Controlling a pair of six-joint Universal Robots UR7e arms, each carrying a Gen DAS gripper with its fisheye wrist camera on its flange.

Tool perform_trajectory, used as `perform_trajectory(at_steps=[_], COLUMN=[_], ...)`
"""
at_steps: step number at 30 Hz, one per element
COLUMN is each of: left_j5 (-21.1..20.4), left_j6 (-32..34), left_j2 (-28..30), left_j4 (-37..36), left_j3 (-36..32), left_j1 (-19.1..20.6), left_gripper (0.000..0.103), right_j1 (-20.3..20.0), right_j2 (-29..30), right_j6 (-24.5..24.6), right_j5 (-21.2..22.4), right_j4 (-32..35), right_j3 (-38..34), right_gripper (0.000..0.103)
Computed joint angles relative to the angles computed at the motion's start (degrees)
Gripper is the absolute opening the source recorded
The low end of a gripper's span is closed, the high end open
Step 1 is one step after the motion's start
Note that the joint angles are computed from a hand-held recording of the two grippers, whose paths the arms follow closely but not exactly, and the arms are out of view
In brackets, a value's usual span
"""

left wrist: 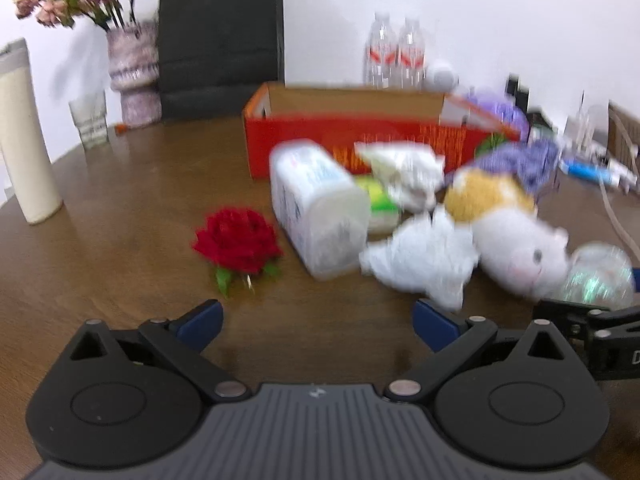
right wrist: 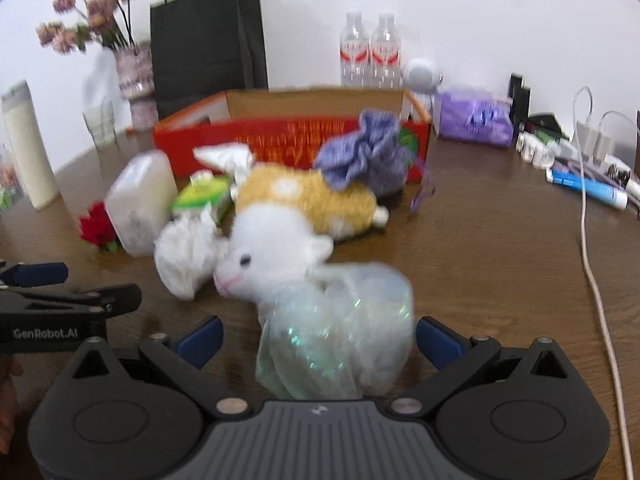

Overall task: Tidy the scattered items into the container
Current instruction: 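Grasp the white plastic container with the left tool while the right tool grasps the sparkly bag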

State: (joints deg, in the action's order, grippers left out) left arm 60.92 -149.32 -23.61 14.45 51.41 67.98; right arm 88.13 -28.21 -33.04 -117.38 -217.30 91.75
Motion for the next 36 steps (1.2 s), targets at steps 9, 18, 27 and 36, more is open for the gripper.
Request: perform_trajectory(at_steps=[9, 18, 27, 36], left_j5=[0.63, -0.74, -0.03, 3.09], left_j6=[3.86, 8.71, 11.05, 7.79], left_j2=[6.65, 11.28, -1.35, -12.21], left_j4=[3.65, 6.36, -11.52, -15.40], left_j3=[-14.42, -21.00, 2.29, 23.04], left_j1=[-0.72, -1.32, -2.44, -2.86], left_gripper=[0.103, 0.074, 0.042, 0.042], right_j1=[0.82, -0.66, -1.72, 0.41], right_j2=[1.24, -0.92, -2.98, -3.58], right_j6=[-6.88, -10.08, -5.77, -7.35], right_j5=[1.84, 2.08, 2.88, 5.26], right_j4=[-0.83, -1.76, -5.67, -0.84], right_j3=[-4.61, 1.20, 4.20, 6.35], right_gripper=[0.096, 0.065, 0.048, 0.048])
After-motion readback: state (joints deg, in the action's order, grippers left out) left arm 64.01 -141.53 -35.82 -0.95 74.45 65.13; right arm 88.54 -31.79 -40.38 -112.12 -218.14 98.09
